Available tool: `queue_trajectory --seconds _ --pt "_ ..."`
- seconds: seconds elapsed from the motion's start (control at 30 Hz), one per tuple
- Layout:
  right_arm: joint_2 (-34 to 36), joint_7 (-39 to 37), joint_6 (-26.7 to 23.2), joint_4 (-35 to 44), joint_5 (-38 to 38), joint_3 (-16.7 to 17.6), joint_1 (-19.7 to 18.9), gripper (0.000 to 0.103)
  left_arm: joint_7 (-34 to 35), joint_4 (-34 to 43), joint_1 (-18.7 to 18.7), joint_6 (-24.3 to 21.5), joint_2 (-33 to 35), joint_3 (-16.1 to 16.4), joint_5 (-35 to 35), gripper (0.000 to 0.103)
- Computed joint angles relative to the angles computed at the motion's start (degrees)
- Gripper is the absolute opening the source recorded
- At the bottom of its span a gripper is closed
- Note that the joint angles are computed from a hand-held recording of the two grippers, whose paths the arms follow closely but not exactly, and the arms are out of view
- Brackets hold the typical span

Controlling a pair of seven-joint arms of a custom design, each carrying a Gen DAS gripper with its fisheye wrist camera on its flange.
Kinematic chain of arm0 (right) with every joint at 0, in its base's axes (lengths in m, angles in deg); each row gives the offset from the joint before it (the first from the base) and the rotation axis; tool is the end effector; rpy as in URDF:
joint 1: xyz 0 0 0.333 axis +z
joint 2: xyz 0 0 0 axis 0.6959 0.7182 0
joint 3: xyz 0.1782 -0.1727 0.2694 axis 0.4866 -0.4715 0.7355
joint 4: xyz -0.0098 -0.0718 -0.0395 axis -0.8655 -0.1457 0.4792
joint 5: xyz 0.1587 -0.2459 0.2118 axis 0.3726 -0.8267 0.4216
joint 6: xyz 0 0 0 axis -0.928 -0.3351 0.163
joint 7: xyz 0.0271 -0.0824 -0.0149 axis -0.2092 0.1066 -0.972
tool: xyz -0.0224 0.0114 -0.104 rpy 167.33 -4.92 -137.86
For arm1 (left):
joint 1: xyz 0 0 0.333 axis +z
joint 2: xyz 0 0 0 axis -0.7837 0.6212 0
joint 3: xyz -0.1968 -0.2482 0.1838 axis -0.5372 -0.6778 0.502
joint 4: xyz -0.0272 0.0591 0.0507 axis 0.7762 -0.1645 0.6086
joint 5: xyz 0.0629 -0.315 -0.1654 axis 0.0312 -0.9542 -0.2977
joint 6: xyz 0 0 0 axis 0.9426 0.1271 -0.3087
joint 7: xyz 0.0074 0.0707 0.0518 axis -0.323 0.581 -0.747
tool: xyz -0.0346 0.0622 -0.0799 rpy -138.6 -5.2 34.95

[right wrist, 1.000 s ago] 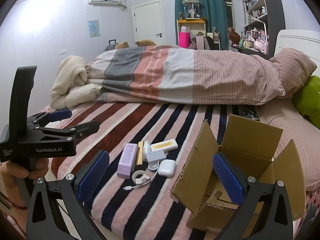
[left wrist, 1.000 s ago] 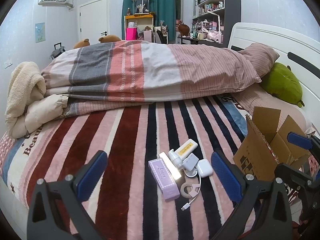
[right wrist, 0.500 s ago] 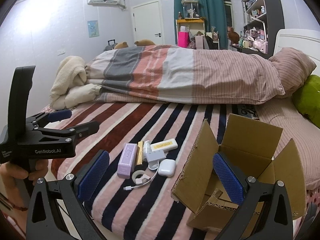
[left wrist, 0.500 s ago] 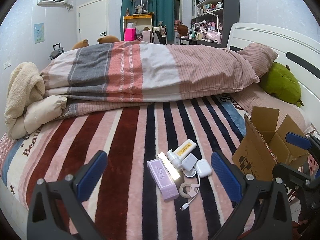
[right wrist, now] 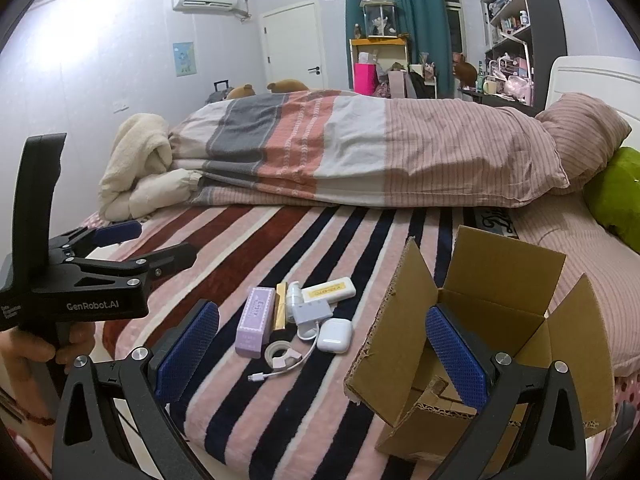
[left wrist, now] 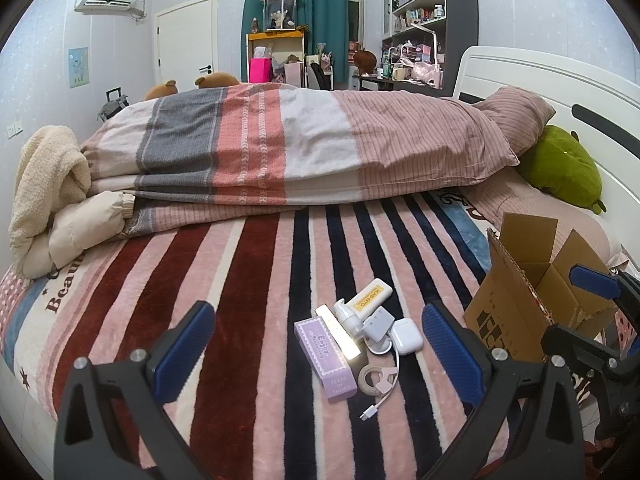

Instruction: Organize rigid objects

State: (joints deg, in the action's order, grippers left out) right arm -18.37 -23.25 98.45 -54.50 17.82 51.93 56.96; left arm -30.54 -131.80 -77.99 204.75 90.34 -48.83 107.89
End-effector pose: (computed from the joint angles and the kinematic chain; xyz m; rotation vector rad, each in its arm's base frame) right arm 0.6923 0.2065 0.5928 -1.9695 1.0147 -0.4109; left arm 0.6608 -0.3575 0.5858 -1.8081 1.4748 -0.7443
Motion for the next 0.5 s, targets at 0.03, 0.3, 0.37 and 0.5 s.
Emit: queue_trajectory --seconds 0.03,0.3,0.37,0.5 --pt "0.0 0.0 0.2 -0.2 0.0 0.0 0.0 0.103 0.0 0.0 0.0 0.0 0.0 0.0 0.0 0.103" --pt "-0.3 -0.3 0.9 -1.0 0.5 0.1 -0.1 0.103 -0.3 0.1 -0.5 0.2 -0.2 0.1 0.7 0.103" --pt "-0.3 -0.2 0.9 -0.9 0.4 0.0 0.0 0.103 -0.5 -0.1 -0.5 0.6 -0.3 0.0 0.8 0.103" --pt "-0.2 -0.2 1.0 -0.8 0.3 0.0 0.0 0.103 -0.7 -0.6 -0.4 1.1 -0.6 0.0 1.0 0.103"
